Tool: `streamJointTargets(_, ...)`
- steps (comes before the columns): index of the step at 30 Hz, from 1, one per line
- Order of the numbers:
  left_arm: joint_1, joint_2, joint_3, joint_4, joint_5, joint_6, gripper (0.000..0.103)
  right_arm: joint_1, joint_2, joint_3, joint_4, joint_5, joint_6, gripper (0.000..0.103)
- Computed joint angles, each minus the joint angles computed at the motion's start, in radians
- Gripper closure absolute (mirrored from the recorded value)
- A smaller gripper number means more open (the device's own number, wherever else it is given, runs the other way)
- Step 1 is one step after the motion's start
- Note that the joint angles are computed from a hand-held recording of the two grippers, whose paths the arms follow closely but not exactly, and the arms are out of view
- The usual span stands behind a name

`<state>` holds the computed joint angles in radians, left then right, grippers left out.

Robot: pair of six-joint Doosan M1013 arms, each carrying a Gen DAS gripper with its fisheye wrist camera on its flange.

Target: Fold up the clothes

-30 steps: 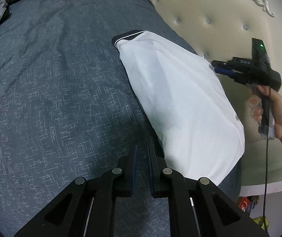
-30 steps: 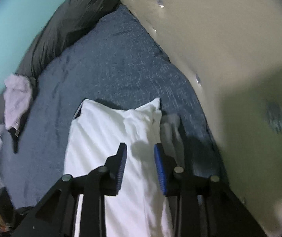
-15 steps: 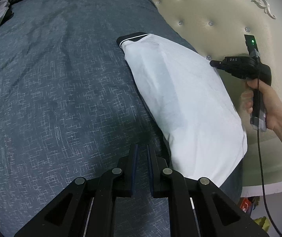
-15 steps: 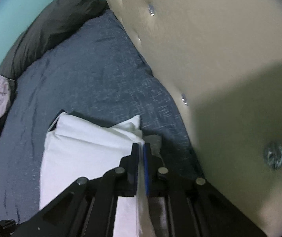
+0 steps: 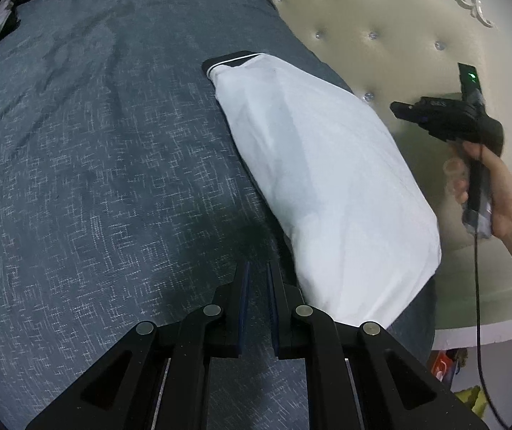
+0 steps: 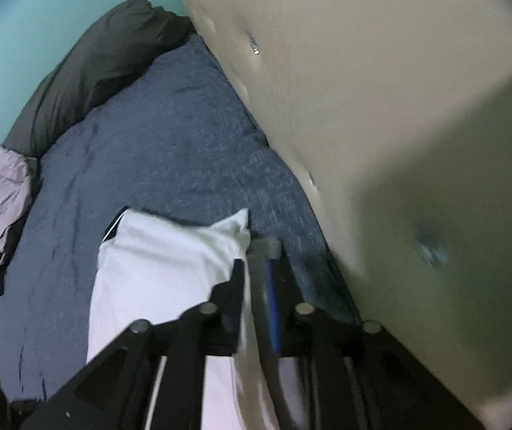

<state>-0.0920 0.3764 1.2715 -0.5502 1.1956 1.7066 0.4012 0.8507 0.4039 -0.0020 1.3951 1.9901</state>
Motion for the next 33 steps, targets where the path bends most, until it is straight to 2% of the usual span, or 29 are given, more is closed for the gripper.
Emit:
streamJointTargets(3, 0.003, -0.004, -0.001, -0.009, 0.006, 0.007, 0.093, -0.005, -0.083, 0.141, 0.071, -0.047, -0.016, 0.077)
streamJointTargets(10, 0.007, -0.016, 0.003, -0.020, 0.017, 0.026, 0.093, 0.005, -0.258, 0.470, 0.136, -0.173, -0.039, 0.077)
streamJointTargets(15, 0.008, -0.029, 0.015, -0.019, 0.022, 0.037, 0.093, 0.001, -0.334, 0.616, 0.185, -0.273, -0.020, 0.077)
streamJointTargets(17, 0.009, -0.032, 0.020, -0.020, 0.022, 0.038, 0.093, 0.003, -0.346, 0.638, 0.174, -0.280, -0.008, 0.082)
streamJointTargets(21, 0.007, -0.045, 0.035, -0.012, 0.009, 0.035, 0.093, 0.007, -0.359, 0.662, 0.119, -0.308, 0.050, 0.099)
streamJointTargets(25, 0.011, -0.054, 0.046, -0.021, 0.007, 0.042, 0.093, 0.008, -0.371, 0.685, 0.073, -0.328, 0.126, 0.099)
streamJointTargets(29, 0.018, -0.057, 0.048, -0.021, 0.010, 0.044, 0.093, 0.018, -0.396, 0.714, 0.046, -0.379, 0.150, 0.099)
streamJointTargets(33, 0.025, -0.061, 0.051, -0.021, 0.012, 0.048, 0.093, 0.029, -0.408, 0.724, 0.016, -0.391, 0.163, 0.099)
